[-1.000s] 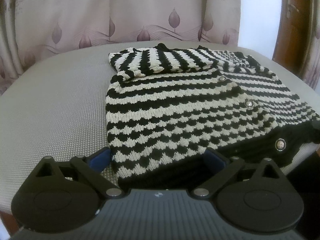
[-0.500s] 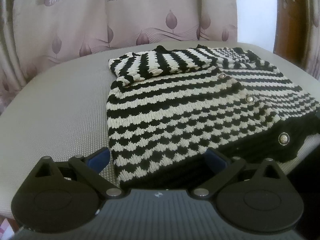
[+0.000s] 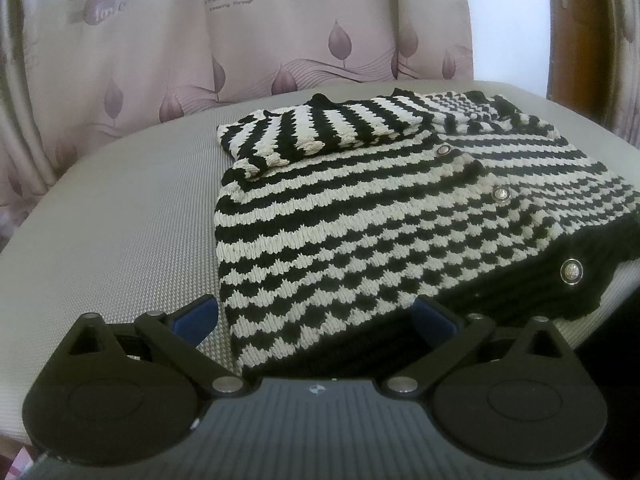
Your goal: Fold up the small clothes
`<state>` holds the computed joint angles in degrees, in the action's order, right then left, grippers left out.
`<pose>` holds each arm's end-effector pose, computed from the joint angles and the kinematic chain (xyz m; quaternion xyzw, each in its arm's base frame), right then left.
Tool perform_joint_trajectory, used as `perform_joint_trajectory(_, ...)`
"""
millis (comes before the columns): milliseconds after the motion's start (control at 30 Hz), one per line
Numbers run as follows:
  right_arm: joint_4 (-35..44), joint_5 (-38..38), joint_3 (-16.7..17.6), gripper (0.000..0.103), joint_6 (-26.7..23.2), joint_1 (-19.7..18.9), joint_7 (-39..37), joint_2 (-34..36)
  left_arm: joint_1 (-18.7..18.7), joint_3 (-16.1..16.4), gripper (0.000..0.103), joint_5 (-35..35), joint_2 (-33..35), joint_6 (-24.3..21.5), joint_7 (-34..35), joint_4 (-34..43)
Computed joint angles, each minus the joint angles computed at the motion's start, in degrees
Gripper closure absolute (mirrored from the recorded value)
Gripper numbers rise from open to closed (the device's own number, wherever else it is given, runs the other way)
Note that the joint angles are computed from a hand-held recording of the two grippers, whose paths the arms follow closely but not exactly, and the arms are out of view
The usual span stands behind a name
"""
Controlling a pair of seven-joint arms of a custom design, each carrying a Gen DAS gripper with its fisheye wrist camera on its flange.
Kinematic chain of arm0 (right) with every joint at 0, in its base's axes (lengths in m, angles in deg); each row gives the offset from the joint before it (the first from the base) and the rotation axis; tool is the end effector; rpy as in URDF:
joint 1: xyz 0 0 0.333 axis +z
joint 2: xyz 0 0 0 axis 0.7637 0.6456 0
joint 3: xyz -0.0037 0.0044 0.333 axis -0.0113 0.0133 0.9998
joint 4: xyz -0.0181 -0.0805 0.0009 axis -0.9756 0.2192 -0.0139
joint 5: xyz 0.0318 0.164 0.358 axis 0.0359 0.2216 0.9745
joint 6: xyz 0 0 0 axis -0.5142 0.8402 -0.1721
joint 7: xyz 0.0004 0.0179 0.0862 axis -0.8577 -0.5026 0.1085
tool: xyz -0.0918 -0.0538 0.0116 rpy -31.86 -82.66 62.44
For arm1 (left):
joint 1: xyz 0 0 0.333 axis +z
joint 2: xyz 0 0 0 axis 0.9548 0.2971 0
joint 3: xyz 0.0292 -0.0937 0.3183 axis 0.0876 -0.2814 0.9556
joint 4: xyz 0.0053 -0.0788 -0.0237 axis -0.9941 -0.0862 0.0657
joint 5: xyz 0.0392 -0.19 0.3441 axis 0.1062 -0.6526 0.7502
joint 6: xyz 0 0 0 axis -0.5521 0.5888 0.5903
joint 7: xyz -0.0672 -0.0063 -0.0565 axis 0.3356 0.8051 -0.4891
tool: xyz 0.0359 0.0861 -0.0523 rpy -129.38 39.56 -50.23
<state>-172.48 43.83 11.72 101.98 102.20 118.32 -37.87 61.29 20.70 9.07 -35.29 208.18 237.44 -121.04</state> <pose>0.3883 0.0565 0.4938 -0.5122 0.6759 -0.0521 0.5274 0.4572 0.0363 0.4780 -0.5363 0.7273 -0.3038 0.3020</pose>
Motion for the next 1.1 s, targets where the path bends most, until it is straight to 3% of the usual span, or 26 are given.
perform_joint_trajectory(667, 0.46, -0.03, 0.55, 0.077, -0.74, -0.26, -0.49, 0.39, -1.66, 1.38, 0.000, 0.34, -0.15, 0.90, 1.56, -0.21)
perform_joint_trajectory(733, 0.63, 0.20, 0.25, 0.077, -1.21, 0.04, -0.87, 0.12, -2.24, 2.96, 0.007, -0.54, -0.68, -2.30, 2.57, 0.43)
perform_joint_trajectory(767, 0.78, 0.33, -0.03, 0.077, -1.64, 0.27, -1.21, -0.16, -1.57, 3.35, 0.013, -1.05, -0.84, -5.31, 2.59, 1.13)
perform_joint_trajectory(867, 1.44, 1.08, -0.07, 0.077, -3.40, 0.44, -2.76, -0.85, 1.74, 3.00, 0.016, -2.11, -0.58, -12.92, 1.67, 3.43)
perform_joint_trajectory(1100, 1.92, 5.49, -2.71, 0.072, -6.92, 2.69, -7.88, -4.45, 7.05, 3.87, 0.012, -5.84, -0.09, -27.78, 3.98, 7.08)
